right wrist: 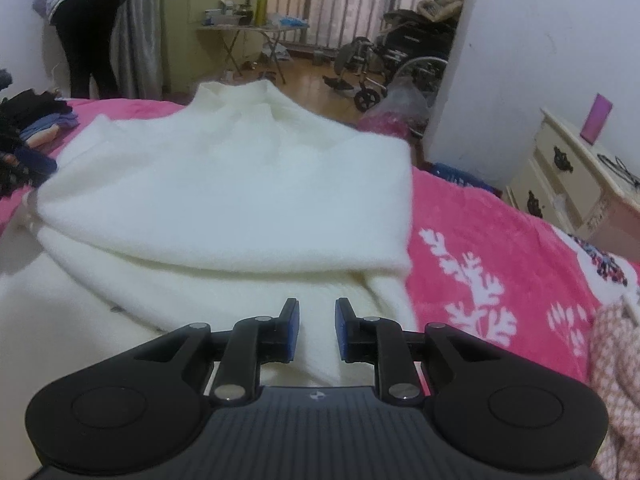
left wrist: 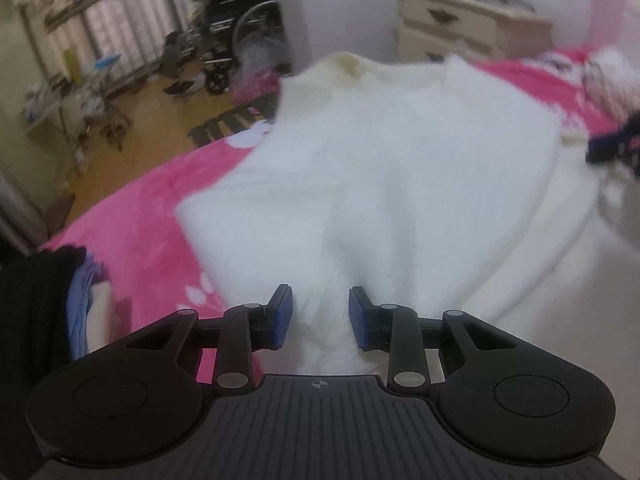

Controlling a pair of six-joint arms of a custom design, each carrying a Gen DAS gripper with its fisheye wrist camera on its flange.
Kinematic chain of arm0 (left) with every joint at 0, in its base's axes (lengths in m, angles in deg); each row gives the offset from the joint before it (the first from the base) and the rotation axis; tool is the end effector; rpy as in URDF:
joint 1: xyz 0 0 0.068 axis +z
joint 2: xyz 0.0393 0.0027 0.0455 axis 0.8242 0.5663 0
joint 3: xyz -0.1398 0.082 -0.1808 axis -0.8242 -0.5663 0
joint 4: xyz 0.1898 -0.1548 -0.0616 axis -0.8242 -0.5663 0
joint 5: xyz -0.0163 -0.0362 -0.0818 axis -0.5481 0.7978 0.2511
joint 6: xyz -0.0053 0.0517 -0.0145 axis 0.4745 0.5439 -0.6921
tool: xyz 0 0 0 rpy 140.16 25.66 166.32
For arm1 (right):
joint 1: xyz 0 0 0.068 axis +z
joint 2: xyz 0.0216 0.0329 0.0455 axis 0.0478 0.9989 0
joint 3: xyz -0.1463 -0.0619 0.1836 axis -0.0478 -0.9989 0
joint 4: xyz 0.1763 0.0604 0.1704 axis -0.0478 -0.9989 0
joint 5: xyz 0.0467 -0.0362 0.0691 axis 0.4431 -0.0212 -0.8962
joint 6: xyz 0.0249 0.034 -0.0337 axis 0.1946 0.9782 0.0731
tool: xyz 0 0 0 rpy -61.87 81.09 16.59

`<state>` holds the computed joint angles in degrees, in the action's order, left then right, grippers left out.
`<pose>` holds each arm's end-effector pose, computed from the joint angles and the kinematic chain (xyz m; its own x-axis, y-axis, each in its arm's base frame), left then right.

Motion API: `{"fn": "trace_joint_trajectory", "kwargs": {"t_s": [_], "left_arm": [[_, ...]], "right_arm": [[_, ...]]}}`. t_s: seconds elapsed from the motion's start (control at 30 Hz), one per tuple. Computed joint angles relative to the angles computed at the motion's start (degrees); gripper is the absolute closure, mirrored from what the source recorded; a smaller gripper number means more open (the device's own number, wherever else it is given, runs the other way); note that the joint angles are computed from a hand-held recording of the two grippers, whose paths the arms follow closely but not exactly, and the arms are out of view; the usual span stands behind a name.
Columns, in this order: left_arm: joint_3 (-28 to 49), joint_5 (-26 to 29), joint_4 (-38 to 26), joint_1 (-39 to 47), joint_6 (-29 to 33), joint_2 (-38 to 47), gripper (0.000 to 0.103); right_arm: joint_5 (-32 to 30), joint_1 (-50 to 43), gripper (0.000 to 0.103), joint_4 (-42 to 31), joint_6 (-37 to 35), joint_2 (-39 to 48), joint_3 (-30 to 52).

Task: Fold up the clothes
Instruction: 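Fold the sweater hem up toward the collar with both grippers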

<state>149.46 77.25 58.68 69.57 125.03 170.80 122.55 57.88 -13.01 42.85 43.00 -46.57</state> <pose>0.3663 0.0718 0.0767 -0.3376 0.7169 -0.6100 0.8281 0.5343 0.1696 0.1546 0.1800 0.0759 -0.7227 0.0992 -0.6840 0.2342 0.9662 -0.1073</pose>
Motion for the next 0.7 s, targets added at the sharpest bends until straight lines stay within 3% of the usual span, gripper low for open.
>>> {"fn": "trace_joint_trajectory", "kwargs": {"t_s": [0.1,0.13,0.17,0.27,0.4,0.53,0.7], "left_arm": [[-4.7,-1.3,6.1,-0.9,0.8,-1.3,0.073],[-5.6,-1.4,6.9,-1.0,0.8,-1.7,0.077],[-5.6,-1.1,6.3,-0.9,0.8,-1.8,0.09],[-7.2,0.3,6.9,-0.1,-0.4,-3.5,0.099],[-5.2,3.6,6.0,2.6,-6.4,-5.6,0.1],[-0.1,-0.3,2.1,3.3,-6.8,-1.7,0.094],[-11.2,1.3,16.6,4.9,-7.4,-7.5,0.084]], "right_arm": [[-0.8,-0.3,0.082,-0.5,2.7,-0.8,-0.5],[-1.1,-0.4,0.082,-0.4,3.4,-1.2,-0.8],[-1.0,-0.3,0.082,-0.8,3.7,-1.1,-0.7],[0.0,0.3,0.082,-3.2,4.0,0.1,0.6],[1.4,1.1,0.082,-5.2,5.6,-0.2,1.0],[0.6,0.3,0.082,-5.3,11.4,-2.0,-1.6],[-1.4,0.2,0.082,-2.7,22.9,-13.6,-10.8]]}}
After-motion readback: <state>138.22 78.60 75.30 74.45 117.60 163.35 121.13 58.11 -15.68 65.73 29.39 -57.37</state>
